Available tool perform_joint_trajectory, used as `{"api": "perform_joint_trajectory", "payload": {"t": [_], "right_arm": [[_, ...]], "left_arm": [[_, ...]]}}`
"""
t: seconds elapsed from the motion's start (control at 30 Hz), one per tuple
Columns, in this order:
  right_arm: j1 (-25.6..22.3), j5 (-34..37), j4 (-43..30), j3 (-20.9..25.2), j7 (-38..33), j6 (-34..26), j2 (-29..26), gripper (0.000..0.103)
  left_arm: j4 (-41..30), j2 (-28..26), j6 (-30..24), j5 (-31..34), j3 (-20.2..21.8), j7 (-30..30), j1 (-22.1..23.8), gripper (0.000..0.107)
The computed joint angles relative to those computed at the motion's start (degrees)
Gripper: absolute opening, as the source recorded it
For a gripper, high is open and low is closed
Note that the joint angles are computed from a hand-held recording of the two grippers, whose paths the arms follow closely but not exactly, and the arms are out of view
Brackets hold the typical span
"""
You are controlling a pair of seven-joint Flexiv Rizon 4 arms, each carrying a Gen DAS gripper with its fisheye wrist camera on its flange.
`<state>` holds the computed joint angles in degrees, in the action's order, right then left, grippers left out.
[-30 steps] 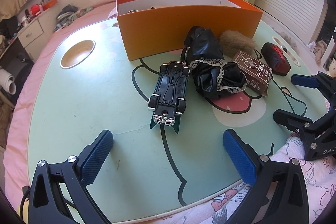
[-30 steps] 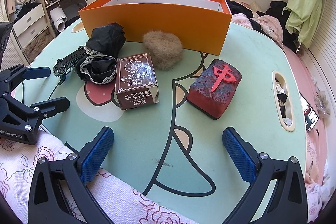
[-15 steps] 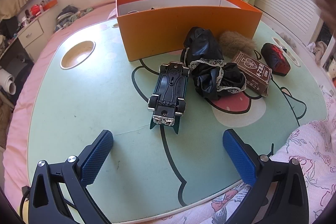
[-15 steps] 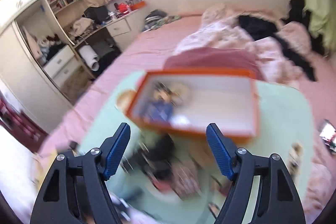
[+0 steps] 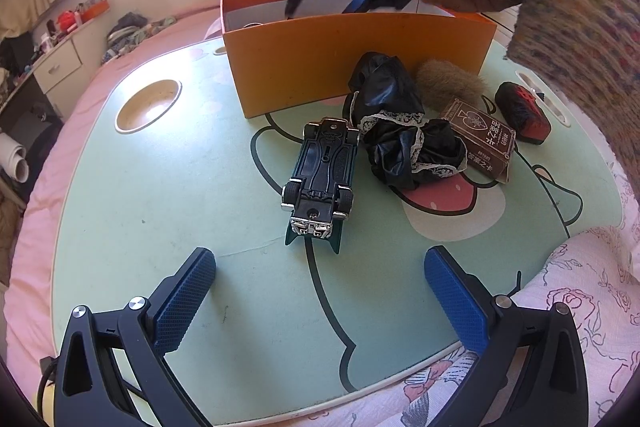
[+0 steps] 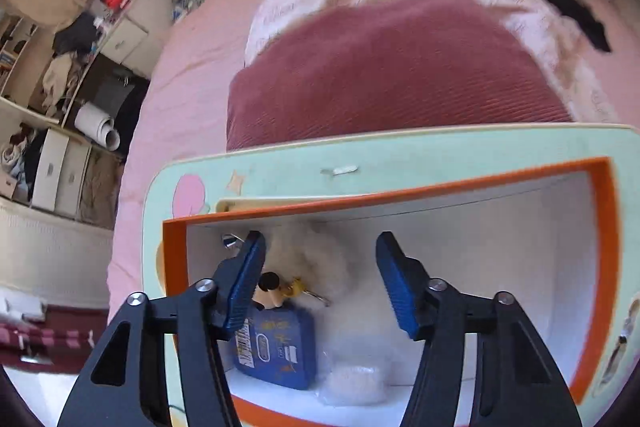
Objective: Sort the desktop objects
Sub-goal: 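Reach into the box and grasp the white fluffy pompom with the right gripper, then set the white pompom next to the brown pompom, open right gripper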
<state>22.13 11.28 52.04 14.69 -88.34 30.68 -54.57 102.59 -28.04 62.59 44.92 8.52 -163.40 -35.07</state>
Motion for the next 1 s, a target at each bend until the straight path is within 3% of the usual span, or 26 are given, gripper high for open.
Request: {"api": "perform_joint_trajectory", "payload": {"t": [0.1, 0.2, 0.27, 0.3, 0.5, 0.67, 0.83, 1.0], "right_arm": [[-0.02, 0.15, -1.13, 0.2, -0.39, -1.63, -1.01, 0.049], [-0.59, 0.4, -1.27, 0.63, -2.51, -2.65, -0.83, 0.034], [-1.16, 0.97, 0.36, 0.63, -3.93, -0.76, 0.28, 0.01], [-1.76, 1.53, 1.32, 0.8, -4.67, 0.54, 0.99, 0.007], [-6.15, 5.68, 6.7, 2.76, -10.4, 5.83, 5.96, 0.006], [-13.05, 14.17, 15.3, 7.25, -20.57, 9.47, 13.22, 0.006], [-15.0, 16.2, 29.13, 5.31, -27.81, 17.62, 21.01, 0.006], [-15.34, 16.14, 31.54, 3.69, -26.2, 18.29, 20.29, 0.007]], "left_arm": [[0.13, 0.12, 0.15, 0.04, -0.04, 0.03, 0.06, 0.103], [0.17, 0.2, 0.2, -0.1, -0.12, 0.26, 0.23, 0.103], [0.11, 0.18, 0.25, -0.05, -0.1, 0.26, 0.23, 0.103], [0.13, 0.17, 0.18, -0.07, -0.09, 0.21, 0.19, 0.103], [0.14, 0.16, 0.18, -0.01, -0.06, 0.1, 0.15, 0.103], [0.19, 0.2, 0.28, -0.03, -0.07, 0.18, 0.23, 0.103], [0.25, 0.22, 0.34, 0.01, -0.04, 0.16, 0.23, 0.103], [0.26, 0.21, 0.4, 0.01, -0.04, 0.15, 0.25, 0.103]]}}
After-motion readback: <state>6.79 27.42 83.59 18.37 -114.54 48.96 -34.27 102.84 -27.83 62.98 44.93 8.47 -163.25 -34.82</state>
